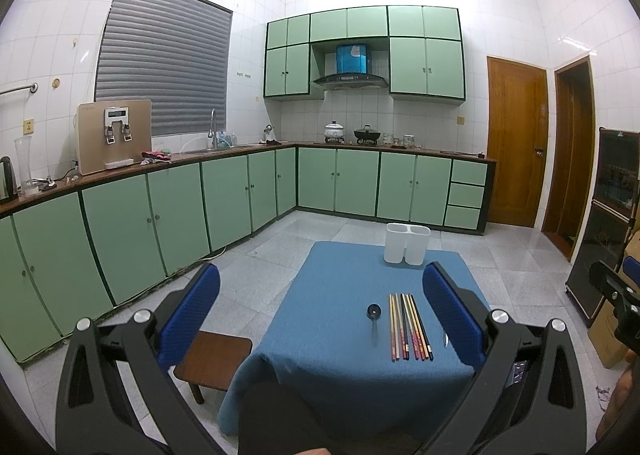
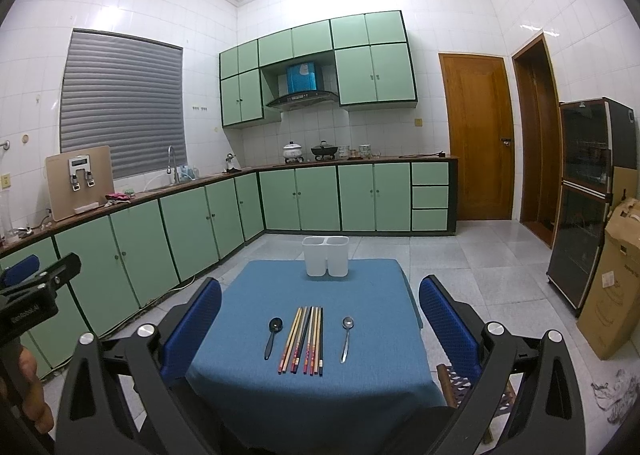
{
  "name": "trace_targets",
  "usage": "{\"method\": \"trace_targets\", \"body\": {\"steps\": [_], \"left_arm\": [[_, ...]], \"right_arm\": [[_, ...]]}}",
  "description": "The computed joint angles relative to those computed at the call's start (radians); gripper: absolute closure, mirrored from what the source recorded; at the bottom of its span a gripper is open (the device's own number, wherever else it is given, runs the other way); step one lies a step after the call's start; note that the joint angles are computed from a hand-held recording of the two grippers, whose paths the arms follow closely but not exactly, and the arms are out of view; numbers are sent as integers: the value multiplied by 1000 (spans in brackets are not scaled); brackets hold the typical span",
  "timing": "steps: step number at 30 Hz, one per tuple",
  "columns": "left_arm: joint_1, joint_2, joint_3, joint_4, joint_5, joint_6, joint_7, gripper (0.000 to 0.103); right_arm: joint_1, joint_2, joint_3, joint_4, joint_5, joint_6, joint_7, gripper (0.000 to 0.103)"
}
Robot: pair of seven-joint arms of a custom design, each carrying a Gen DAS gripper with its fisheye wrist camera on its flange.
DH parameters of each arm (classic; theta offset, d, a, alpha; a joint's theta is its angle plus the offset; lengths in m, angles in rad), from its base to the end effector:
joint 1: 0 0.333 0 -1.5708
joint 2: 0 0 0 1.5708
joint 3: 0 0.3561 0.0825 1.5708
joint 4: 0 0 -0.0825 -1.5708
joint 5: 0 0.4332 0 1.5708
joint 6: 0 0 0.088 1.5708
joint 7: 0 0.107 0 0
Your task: Organize utensils
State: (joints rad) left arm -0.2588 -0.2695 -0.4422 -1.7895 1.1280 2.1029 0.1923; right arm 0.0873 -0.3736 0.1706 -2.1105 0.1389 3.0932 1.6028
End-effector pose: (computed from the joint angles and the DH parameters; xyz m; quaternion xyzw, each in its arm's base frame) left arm 0.4245 -0.3581 0.7772 -0.6447 0.4656 -0.3557 0.4909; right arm 0.4938 0.1399 0.7642 -0.5865 0.5144 -0.3591 0.5123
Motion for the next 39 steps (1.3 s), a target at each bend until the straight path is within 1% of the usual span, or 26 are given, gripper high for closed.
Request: {"method": "trace_targets", "body": {"steps": [9,33,39], "left_arm": [[-1,0,1,2,-1,0,-1,5],[-4,6,3,7,-3,1,-3,5],[-1,6,7,7,-7,9,-3,5]], "right_arm": [[-7,-2,7,0,-7,1,9,6],[-1,-1,1,1,-5,-2,5,6],[-14,0,7,9,-15,-10,14,6]]}}
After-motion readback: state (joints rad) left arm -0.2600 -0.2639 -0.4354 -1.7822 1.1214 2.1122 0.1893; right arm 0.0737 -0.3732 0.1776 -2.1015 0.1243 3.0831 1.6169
